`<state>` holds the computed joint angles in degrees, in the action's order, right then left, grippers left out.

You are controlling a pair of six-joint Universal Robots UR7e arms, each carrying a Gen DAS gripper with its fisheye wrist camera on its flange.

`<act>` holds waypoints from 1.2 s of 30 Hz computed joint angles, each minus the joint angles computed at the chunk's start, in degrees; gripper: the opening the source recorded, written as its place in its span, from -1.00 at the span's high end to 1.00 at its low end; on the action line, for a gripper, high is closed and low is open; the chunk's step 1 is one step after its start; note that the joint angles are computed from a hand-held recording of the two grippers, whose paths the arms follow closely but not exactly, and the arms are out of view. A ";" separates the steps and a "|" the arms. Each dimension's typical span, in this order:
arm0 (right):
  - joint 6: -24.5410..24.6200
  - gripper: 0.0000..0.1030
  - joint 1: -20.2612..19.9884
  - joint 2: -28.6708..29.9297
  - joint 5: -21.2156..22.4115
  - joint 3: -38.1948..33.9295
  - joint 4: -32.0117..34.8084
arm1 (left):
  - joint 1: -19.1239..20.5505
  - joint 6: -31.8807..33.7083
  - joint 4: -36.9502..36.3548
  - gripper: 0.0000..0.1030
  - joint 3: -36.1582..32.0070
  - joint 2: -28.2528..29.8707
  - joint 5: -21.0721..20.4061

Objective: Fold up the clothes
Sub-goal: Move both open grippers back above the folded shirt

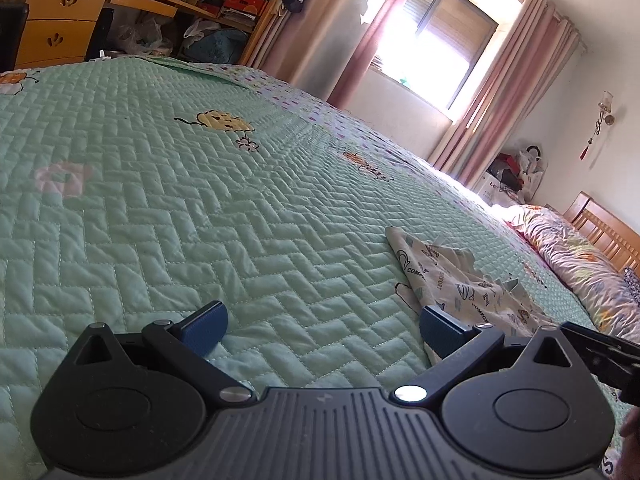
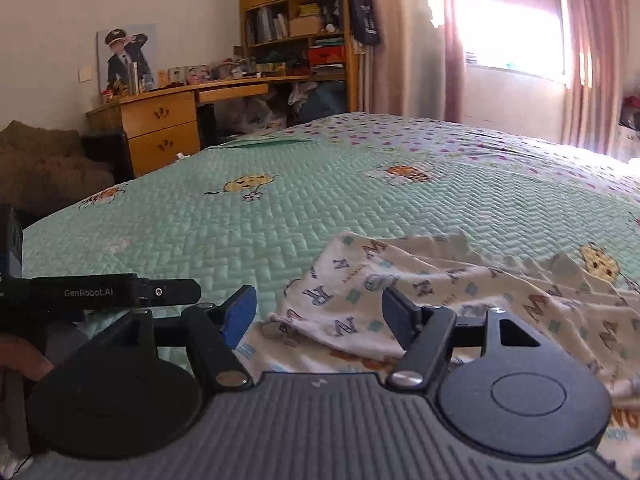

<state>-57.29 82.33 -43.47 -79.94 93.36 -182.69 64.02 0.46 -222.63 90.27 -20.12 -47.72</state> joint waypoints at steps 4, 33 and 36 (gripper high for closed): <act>2.96 -0.38 -2.24 -6.27 -2.12 8.04 -2.87 | -0.93 0.71 3.02 -0.98 -0.02 -0.38 2.73; 7.70 -0.49 -11.85 -27.36 4.67 33.71 -8.13 | -22.00 -30.92 39.50 -0.98 19.81 -9.62 19.80; 9.43 -0.49 -13.25 -28.89 5.96 34.54 -7.88 | -23.54 -32.20 42.64 -0.98 19.57 -9.60 20.05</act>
<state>-47.86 69.08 -72.36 -73.98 127.90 -190.58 40.48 -31.74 -179.99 109.84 -29.72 -27.67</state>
